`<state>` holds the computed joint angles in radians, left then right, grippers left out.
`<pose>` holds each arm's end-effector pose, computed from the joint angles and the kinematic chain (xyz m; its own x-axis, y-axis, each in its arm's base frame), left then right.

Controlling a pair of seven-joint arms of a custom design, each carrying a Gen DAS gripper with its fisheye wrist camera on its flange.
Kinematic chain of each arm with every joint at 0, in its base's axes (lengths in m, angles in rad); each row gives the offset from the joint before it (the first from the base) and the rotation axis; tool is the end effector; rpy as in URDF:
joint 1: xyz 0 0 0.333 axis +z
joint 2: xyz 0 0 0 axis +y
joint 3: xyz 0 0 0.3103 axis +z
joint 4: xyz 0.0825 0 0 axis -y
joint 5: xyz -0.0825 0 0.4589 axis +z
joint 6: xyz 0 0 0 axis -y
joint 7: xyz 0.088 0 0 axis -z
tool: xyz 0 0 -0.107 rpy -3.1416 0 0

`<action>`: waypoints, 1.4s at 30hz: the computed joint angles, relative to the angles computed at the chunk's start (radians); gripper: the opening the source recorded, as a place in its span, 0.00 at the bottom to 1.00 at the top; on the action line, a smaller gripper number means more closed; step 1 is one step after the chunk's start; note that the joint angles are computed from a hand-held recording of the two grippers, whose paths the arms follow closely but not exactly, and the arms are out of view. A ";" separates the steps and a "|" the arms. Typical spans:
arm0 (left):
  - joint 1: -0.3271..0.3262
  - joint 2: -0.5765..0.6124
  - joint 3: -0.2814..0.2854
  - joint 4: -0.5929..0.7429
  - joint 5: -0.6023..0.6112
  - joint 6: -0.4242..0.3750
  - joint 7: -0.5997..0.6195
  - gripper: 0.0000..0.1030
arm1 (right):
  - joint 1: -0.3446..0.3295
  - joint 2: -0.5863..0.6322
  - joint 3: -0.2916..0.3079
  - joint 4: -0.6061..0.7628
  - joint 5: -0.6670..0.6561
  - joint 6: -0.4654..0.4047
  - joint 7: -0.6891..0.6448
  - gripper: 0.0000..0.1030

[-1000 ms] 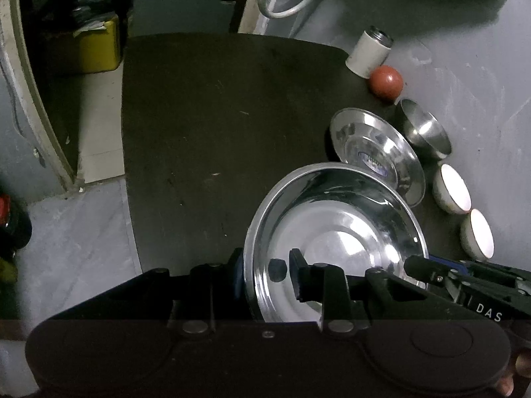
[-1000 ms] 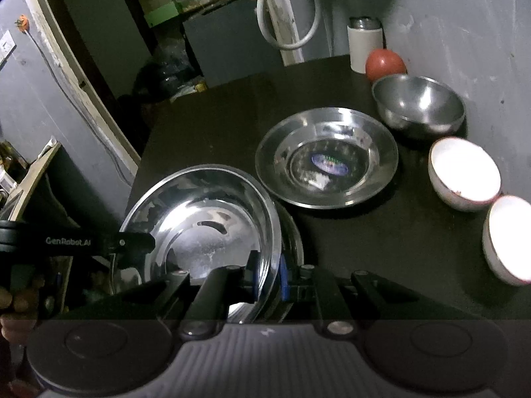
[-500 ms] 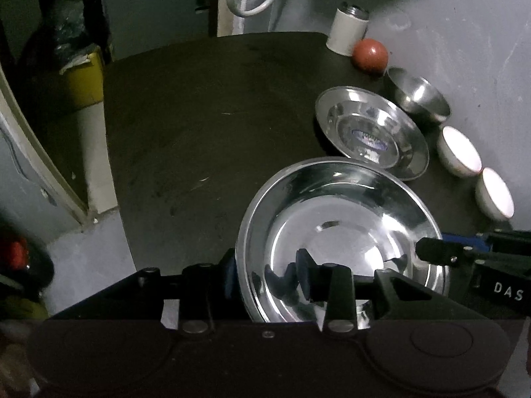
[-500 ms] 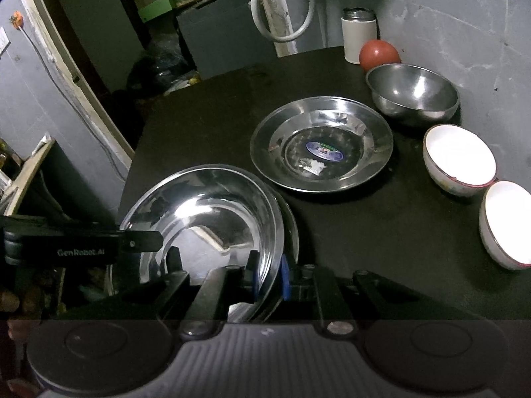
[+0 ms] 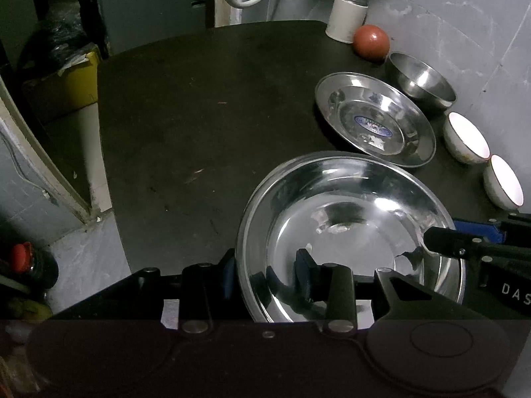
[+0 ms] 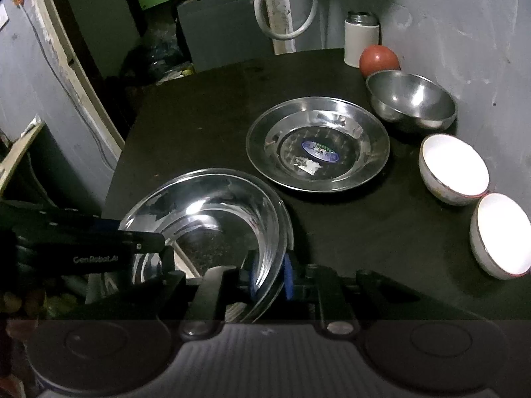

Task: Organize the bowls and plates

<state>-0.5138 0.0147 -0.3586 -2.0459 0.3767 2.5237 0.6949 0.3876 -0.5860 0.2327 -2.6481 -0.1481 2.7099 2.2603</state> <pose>0.4201 -0.5050 0.4426 -0.2747 -0.9562 0.1013 -0.8444 0.1895 -0.5010 0.3868 0.2796 0.4532 0.1029 -0.9814 -0.1618 -0.8028 0.0141 -0.5960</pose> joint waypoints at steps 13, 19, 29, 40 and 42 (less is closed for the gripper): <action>0.001 -0.001 0.000 -0.002 0.008 0.003 -0.014 0.39 | -0.023 0.003 0.038 0.011 -0.088 -0.021 0.042 0.20; 0.002 -0.006 0.001 -0.005 0.010 0.004 -0.022 0.48 | -0.020 0.006 0.029 0.008 -0.091 -0.014 0.044 0.22; 0.014 -0.037 0.000 -0.010 0.072 0.007 -0.090 0.76 | -0.023 -0.015 0.025 -0.018 -0.074 0.020 0.065 0.36; 0.050 -0.045 0.005 -0.010 0.128 0.082 -0.169 0.99 | -0.067 -0.089 0.041 -0.068 -0.069 0.068 0.146 0.81; 0.053 -0.032 0.009 0.002 0.113 0.091 -0.157 0.99 | -0.077 -0.099 0.043 -0.079 -0.067 0.084 0.165 0.89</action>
